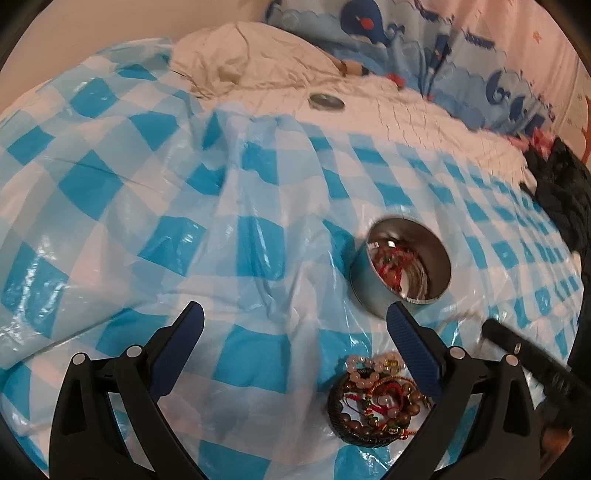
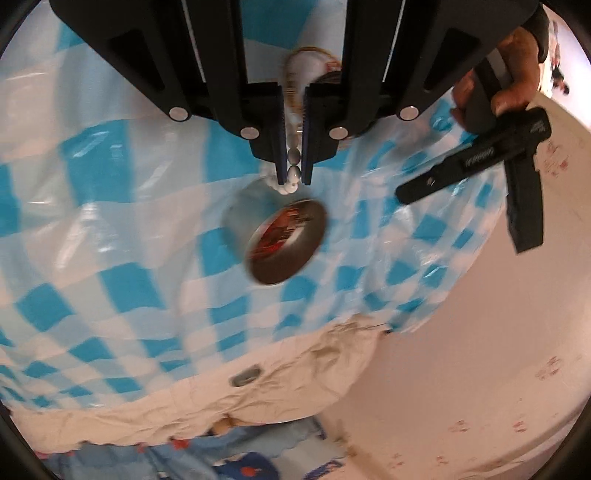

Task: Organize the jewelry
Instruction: 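Grasp the white bead bracelet from the pile with the right gripper and lift, then carry the white bead bracelet over the tin can and release it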

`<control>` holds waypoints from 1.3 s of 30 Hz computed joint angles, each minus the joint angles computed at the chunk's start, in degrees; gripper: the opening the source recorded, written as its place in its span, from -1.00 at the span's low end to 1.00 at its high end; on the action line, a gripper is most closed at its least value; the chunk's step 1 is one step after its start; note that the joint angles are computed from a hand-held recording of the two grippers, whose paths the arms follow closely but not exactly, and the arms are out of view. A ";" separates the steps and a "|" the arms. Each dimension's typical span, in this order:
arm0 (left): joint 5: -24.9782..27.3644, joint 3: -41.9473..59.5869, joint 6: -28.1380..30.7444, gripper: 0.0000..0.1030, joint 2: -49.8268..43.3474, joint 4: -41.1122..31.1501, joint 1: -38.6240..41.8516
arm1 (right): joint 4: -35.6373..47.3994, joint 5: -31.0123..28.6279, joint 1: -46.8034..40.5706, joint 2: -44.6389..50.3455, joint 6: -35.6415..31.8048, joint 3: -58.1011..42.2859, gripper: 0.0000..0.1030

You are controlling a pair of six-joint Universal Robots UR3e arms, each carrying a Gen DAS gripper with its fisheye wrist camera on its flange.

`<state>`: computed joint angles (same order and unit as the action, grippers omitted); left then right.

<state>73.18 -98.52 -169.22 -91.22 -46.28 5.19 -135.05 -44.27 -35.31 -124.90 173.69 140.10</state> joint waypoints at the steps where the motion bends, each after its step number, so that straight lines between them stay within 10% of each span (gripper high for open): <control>1: 0.93 0.36 0.06 0.85 -1.05 0.19 -1.24 | 0.27 -0.67 -0.30 0.73 0.14 0.02 -0.84; 5: 3.65 2.33 0.09 0.85 -5.14 0.05 -5.32 | 1.70 -3.84 -0.11 5.08 0.86 -0.71 -0.61; 7: 5.31 3.52 0.32 0.85 -7.30 -0.35 -7.38 | 0.61 -5.06 -0.45 4.52 1.55 0.30 0.19; 12: 8.84 5.86 1.93 0.85 -10.91 -2.29 -11.05 | -6.95 -13.42 5.96 8.80 3.09 -0.73 0.20; 15: 8.52 5.08 4.42 0.74 -11.25 -1.23 -12.20 | -12.23 -19.69 11.43 12.75 4.12 -1.67 0.13; 19: 13.36 5.00 6.67 -0.41 -11.65 0.28 -14.83 | -10.31 -17.00 9.44 11.42 2.10 -0.96 -0.84; 25: 4.49 5.17 8.10 -1.00 -7.25 -2.74 -7.57 | -8.31 -9.97 5.62 4.88 0.52 0.65 -0.84; 31: -8.22 3.33 9.54 -1.00 -2.95 -4.12 -0.10 | -6.73 -5.16 2.56 -0.18 -0.25 1.21 -0.84; 35: -6.68 2.44 10.82 -0.88 -3.95 -1.90 -3.08 | -6.43 -4.63 2.42 0.57 0.05 1.00 -0.84; 37: -2.61 1.10 11.16 -0.02 -5.46 2.40 -6.64 | -5.86 -4.79 2.87 1.54 -0.24 0.47 -0.84; 39: 1.39 -0.67 11.81 0.20 -6.85 7.59 -9.92 | -6.15 -5.94 3.69 2.80 0.10 0.23 -0.83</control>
